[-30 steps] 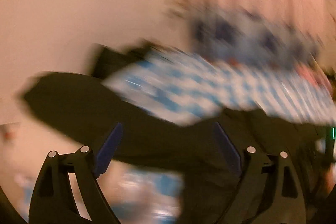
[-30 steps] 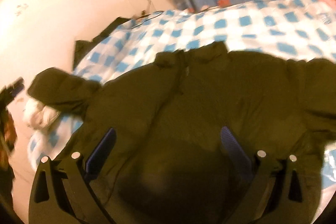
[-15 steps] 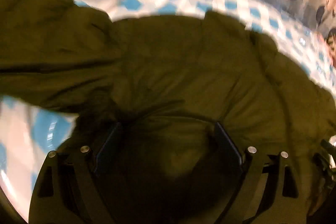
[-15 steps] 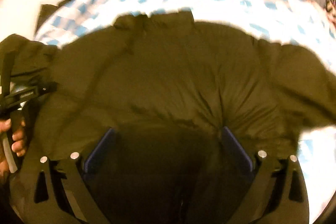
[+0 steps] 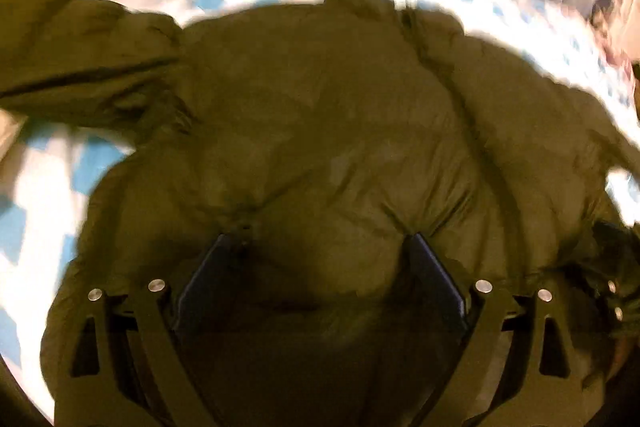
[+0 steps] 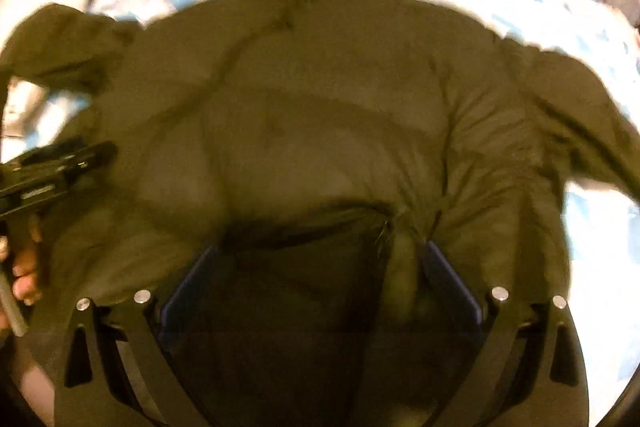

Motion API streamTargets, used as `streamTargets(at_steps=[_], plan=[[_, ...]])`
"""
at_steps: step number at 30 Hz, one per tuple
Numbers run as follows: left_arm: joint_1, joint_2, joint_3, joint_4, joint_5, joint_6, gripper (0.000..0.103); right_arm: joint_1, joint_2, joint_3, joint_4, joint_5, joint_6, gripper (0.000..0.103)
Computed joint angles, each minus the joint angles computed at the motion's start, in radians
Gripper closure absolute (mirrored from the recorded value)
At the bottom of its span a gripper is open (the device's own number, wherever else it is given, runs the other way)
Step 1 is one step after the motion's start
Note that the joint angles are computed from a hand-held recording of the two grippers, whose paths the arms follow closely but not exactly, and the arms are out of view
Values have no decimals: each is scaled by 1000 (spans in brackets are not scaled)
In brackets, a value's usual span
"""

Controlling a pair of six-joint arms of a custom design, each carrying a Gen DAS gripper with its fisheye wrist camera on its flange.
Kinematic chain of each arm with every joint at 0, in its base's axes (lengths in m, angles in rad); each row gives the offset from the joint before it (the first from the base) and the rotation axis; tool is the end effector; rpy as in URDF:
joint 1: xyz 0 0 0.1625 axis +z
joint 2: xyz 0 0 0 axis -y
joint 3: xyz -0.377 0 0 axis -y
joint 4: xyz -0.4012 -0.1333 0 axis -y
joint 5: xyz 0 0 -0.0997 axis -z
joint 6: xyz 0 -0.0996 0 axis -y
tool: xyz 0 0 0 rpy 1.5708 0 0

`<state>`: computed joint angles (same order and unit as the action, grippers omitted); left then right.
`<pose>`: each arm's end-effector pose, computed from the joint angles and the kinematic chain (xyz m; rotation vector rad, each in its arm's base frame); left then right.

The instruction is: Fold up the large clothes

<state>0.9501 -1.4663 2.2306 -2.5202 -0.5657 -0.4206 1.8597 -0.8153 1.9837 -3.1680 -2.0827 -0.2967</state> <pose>-0.0772 -0.4817 0.2257 0.1097 2.2329 -0.7902 0.2355 -0.4958 0.0303 0.6030 -2.5088 0.5583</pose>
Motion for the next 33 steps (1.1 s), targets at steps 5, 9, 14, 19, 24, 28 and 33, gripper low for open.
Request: streamTargets(at_steps=[5, 9, 14, 19, 24, 28, 33], plan=[[-117, -128, 130, 21, 48, -65, 15, 30, 21, 48, 35, -111, -27, 6], [-107, -124, 108, 228, -8, -144, 15, 15, 31, 18, 79, -105, -1, 6], [-122, -137, 103, 324, -8, -207, 15, 13, 30, 18, 80, -84, 22, 6], [-213, -171, 156, 162, 80, -166, 15, -34, -34, 65, 51, 65, 112, 6], [-211, -7, 97, -168, 64, 47, 15, -148, -142, 145, -66, 431, 187, 6], [-169, 170, -4, -410, 40, 236, 15, -308, -298, 244, -203, 641, 208, 6], [-113, 300, -75, -618, 23, 350, 15, -586, -581, 276, -162, 714, 337, 6]])
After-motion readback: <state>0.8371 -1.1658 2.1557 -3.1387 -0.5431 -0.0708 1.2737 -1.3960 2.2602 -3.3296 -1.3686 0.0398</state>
